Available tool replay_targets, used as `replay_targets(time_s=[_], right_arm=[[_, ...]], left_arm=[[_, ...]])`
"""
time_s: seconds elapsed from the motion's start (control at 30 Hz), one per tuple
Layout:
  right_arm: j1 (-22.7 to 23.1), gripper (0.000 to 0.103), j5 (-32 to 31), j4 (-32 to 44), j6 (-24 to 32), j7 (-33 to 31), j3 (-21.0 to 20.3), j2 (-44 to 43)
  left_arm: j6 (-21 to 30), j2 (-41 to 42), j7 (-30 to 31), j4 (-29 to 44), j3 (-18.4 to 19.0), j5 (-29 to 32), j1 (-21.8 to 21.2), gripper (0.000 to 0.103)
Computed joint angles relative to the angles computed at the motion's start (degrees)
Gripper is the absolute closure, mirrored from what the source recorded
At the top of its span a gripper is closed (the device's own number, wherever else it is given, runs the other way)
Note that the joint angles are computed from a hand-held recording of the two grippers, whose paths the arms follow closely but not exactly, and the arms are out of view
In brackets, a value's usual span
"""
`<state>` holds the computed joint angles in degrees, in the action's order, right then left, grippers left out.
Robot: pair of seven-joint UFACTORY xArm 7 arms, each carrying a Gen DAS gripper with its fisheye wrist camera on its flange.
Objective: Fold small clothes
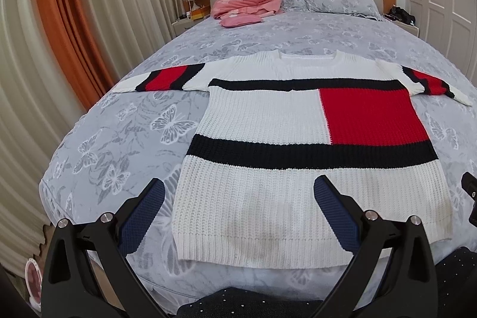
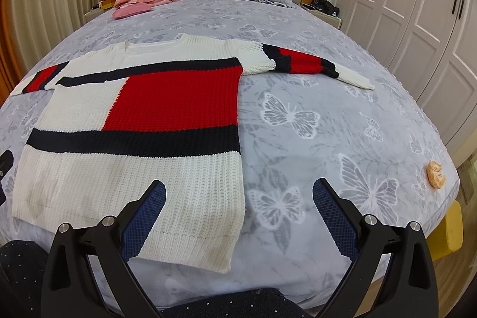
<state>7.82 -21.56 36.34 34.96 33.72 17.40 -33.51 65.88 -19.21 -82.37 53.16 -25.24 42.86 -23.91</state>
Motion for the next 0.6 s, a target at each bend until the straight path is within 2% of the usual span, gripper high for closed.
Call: replay_targets(time_s=[0.6], right_arm=[[0.22, 0.006, -0.23, 0.04, 0.20, 0.40, 0.13, 0.04]], left_arm=[[0.42, 0.51, -0.11, 0.32, 0.04, -0.13, -0.38, 0.005]])
